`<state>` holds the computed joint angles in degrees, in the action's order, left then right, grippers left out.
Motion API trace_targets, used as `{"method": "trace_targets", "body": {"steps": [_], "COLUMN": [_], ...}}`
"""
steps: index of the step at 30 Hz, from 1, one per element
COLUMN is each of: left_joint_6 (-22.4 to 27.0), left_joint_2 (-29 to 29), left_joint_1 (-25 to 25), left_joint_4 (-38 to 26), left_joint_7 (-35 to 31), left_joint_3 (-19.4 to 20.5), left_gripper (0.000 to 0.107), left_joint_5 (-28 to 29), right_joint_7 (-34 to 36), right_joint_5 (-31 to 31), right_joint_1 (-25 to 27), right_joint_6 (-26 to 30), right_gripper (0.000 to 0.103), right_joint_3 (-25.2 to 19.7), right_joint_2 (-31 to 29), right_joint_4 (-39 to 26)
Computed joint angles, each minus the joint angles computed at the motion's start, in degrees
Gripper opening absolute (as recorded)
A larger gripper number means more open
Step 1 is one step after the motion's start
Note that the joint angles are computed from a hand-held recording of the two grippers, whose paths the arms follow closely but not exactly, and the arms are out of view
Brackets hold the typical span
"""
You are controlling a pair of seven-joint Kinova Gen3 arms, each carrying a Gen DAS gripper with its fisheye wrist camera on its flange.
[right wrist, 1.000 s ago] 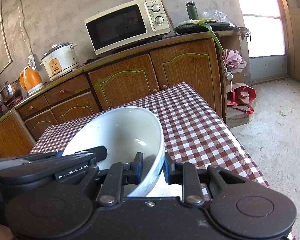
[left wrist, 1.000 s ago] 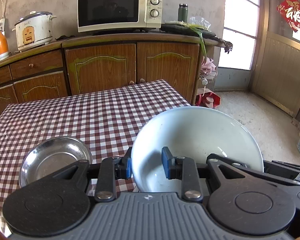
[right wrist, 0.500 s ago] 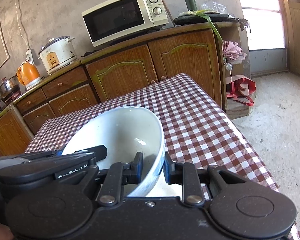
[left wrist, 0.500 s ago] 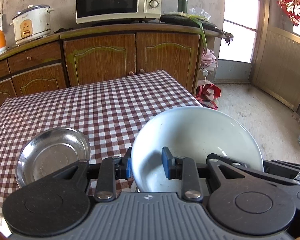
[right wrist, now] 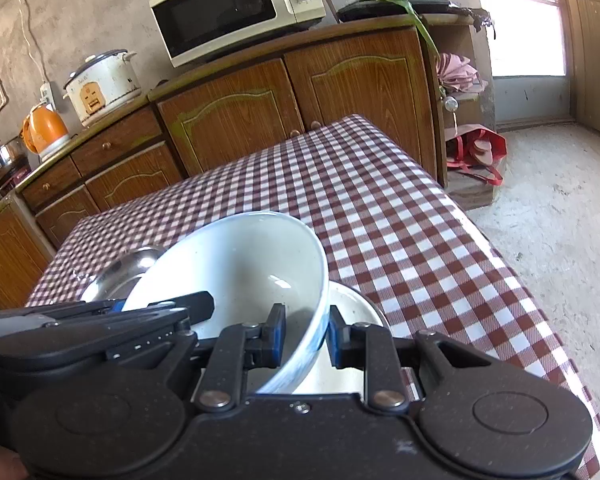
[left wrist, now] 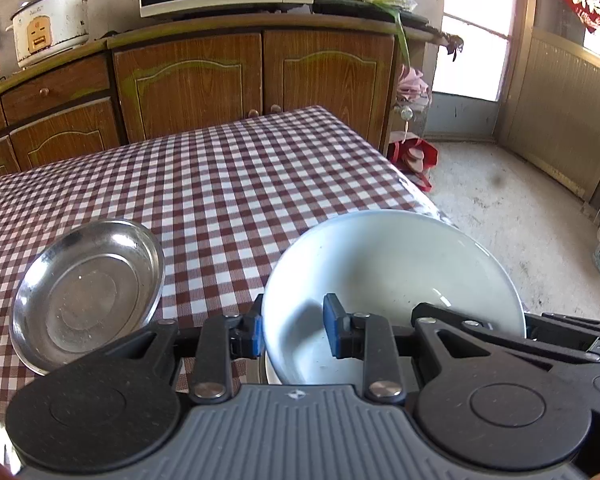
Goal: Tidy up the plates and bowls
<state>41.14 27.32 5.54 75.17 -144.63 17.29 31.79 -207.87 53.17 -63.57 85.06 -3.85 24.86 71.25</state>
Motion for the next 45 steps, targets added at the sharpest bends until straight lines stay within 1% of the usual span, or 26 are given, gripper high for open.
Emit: {"method": "trace_targets", "body": {"steps": [17, 24, 29, 32, 38, 45], "left_joint_6": [0.0, 0.1, 0.5, -1.0, -3.3, -3.2], "left_joint_2": [1.4, 1.9, 1.9, 1.5, 1.0, 1.0], "left_joint_1": [1.5, 1.9, 1.7, 1.5, 1.2, 0.6], "left_joint_4": [-0.2, -0.4, -0.7, 0.6, 2.3, 2.5], "left_joint_7": [1.6, 2.3, 2.2, 0.9, -0.7, -1.4], "left_joint_3": [-0.8, -0.9, -0.7, -0.3, 0.3, 0.6], "left_gripper": [0.029, 0.030, 0.028, 0.027, 0.027, 0.028], "left_joint_5": [-3.3, -4.6, -4.9, -4.7, -4.3, -3.8], "right_joint_7": [-1.3, -0.7, -2.6, -5.5, -6.0, -5.3], "right_joint_5": [-2.0, -2.9, -3.0, -2.7, -1.9, -2.4], "right_joint_1": [1.1, 1.5, 1.7, 1.8, 1.7, 2.3], "right_joint_6": [-2.3, -2.9, -4.6, -6.8, -6.4, -7.3], "right_gripper": [0.028, 0.028, 0.030, 0.031, 0.031, 0.033], "right_joint_3": [-0.2, -0.2, -0.2, -0.3, -0.6, -1.0], "right_joint_2": [0.3, 0.6, 0.2, -0.5, -0.2, -0.9], "right_joint_4": [2.1, 2.4, 3.9, 6.0, 6.1, 6.5]}}
